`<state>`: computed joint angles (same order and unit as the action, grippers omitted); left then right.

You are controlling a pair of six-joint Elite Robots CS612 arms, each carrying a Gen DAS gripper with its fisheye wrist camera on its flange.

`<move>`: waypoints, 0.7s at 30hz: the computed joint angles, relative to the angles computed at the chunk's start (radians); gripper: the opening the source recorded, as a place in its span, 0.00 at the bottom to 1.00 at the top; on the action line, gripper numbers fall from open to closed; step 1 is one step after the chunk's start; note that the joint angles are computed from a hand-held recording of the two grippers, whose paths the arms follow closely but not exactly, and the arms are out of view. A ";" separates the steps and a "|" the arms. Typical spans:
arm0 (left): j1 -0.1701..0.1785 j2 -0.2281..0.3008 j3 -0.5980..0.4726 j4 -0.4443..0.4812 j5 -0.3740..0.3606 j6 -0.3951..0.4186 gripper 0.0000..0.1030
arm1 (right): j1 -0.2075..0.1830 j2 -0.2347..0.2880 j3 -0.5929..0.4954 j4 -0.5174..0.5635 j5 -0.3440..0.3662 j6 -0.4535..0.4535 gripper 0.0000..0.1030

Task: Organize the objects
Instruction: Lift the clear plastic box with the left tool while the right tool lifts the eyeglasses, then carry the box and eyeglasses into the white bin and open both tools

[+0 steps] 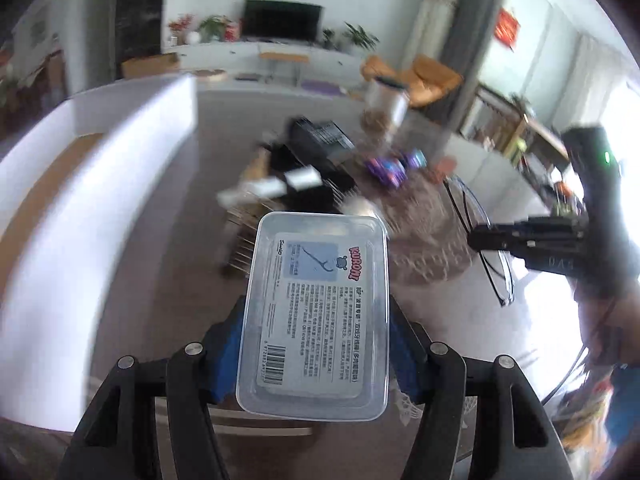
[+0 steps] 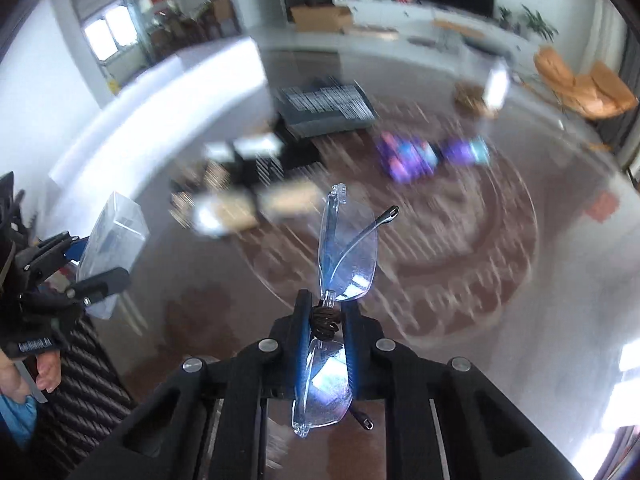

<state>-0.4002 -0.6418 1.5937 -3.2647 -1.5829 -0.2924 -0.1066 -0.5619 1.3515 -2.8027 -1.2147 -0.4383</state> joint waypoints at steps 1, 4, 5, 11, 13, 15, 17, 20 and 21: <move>0.012 -0.005 -0.002 -0.009 0.007 -0.016 0.60 | 0.009 -0.004 -0.006 -0.006 0.021 -0.001 0.15; 0.056 -0.052 0.030 -0.042 0.075 -0.051 0.60 | 0.047 -0.009 -0.049 -0.007 0.103 0.002 0.15; 0.069 -0.061 0.033 -0.043 0.108 -0.056 0.60 | 0.061 -0.009 -0.063 -0.008 0.129 0.004 0.15; 0.164 -0.082 0.020 0.084 0.244 -0.143 0.60 | 0.174 0.045 -0.233 0.050 0.291 0.022 0.15; 0.187 -0.073 0.005 0.144 0.271 -0.158 0.60 | 0.216 0.079 -0.308 0.104 0.306 0.016 0.15; 0.201 -0.062 -0.002 0.181 0.273 -0.173 0.60 | 0.250 0.110 -0.366 0.152 0.290 -0.004 0.15; 0.211 -0.052 -0.009 0.212 0.262 -0.188 0.60 | 0.282 0.144 -0.425 0.212 0.247 -0.030 0.15; 0.217 -0.035 -0.029 0.270 0.274 -0.204 0.61 | 0.314 0.202 -0.509 0.300 0.171 -0.043 0.18; 0.217 -0.030 -0.038 0.297 0.280 -0.207 0.62 | 0.322 0.221 -0.542 0.341 0.149 -0.041 0.28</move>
